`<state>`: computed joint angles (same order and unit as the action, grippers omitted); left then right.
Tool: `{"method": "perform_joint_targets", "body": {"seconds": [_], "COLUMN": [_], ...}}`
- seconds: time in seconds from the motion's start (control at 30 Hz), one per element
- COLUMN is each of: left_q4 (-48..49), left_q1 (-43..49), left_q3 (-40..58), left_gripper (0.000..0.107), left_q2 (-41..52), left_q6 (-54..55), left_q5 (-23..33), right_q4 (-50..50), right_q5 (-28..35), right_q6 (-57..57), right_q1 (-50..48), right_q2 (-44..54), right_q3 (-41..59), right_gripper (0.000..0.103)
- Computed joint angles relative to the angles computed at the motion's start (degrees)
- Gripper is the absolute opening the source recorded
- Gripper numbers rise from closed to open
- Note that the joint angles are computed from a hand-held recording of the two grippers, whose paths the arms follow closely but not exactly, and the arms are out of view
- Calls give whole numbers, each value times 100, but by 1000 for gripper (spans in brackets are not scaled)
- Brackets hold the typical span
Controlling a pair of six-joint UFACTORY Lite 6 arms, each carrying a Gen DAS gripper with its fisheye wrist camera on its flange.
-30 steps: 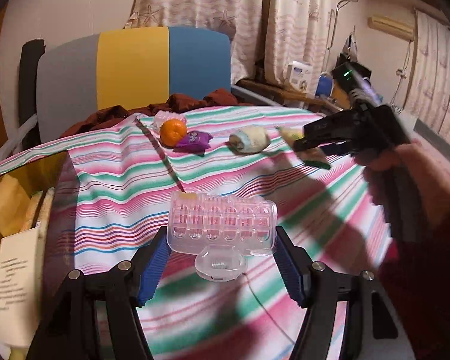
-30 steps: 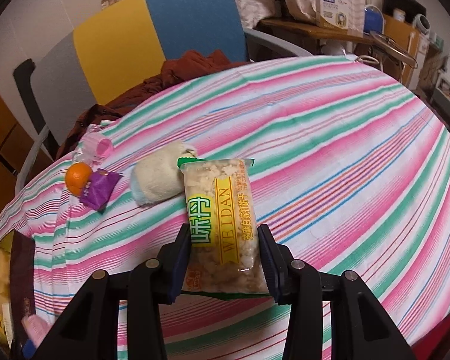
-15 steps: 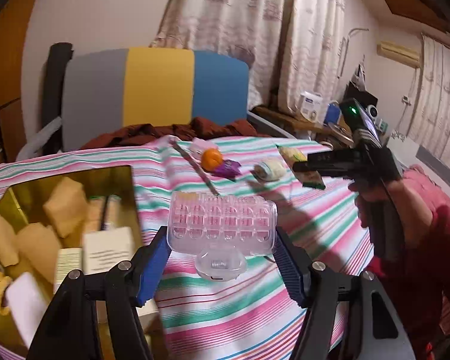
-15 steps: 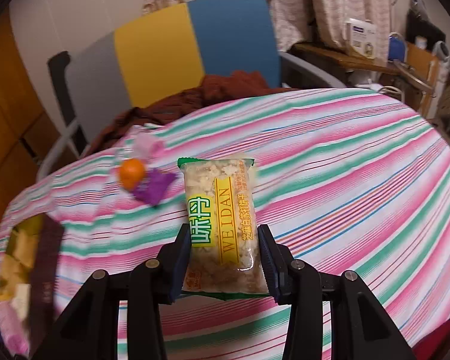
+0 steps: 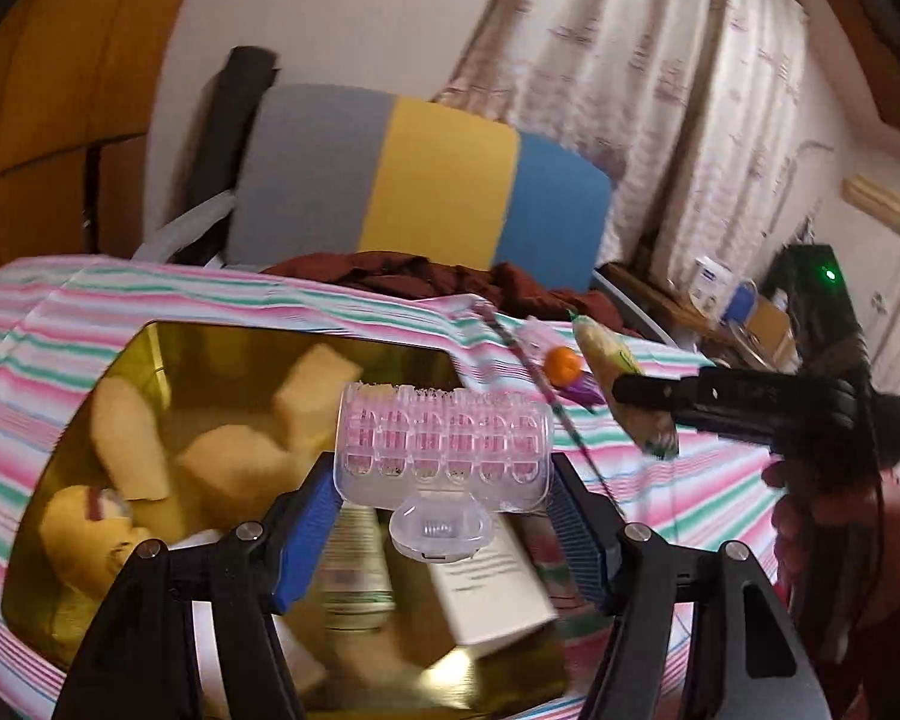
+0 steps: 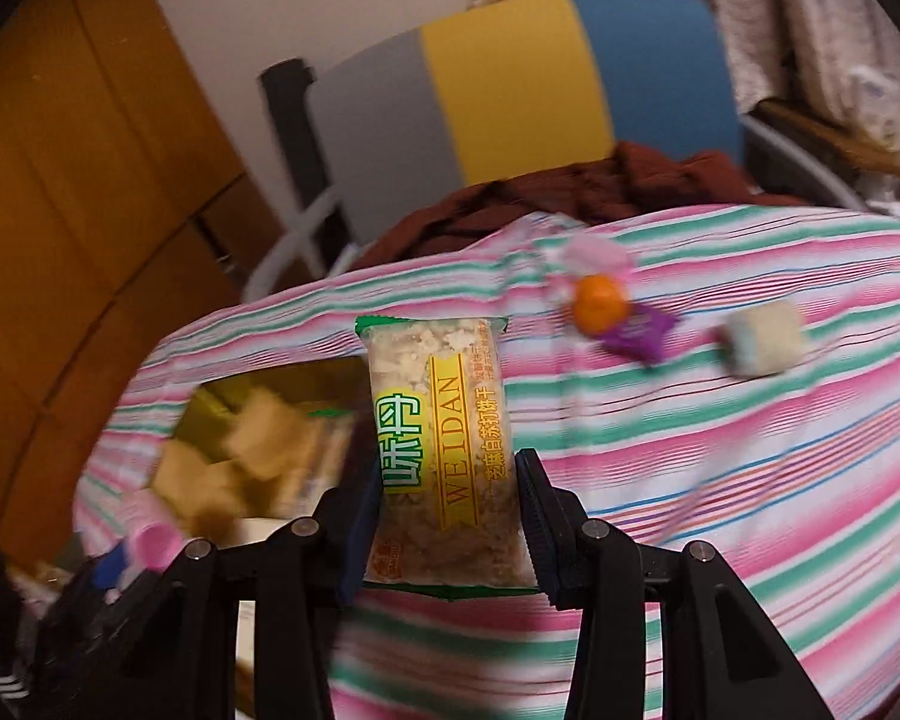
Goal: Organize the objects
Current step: 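Carry the roller and WEIDAN pack into the tray with both grippers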
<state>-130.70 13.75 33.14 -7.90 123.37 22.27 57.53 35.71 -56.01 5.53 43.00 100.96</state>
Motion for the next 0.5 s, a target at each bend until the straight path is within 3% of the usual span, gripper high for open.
{"method": "perform_joint_targets", "body": {"seconds": [0.2, 0.33, 0.5], "left_q4": [1478, 2098, 3492], "left_q1": [1139, 1531, 1873], "left_q3": [670, 1299, 2503], "left_gripper": [68, 68, 68], "left_q2": [623, 1179, 2295], "left_q6": [-1157, -1688, -3102], "left_q5": [294, 298, 340], "right_q4": [-394, -798, -1207], "right_q5": [-115, -124, 133], "right_q6": [589, 1173, 1905], "right_q1": [928, 1416, 1744], "right_q2": [26, 186, 700], "right_q3": [57, 263, 987], "right_gripper": [44, 44, 44]}}
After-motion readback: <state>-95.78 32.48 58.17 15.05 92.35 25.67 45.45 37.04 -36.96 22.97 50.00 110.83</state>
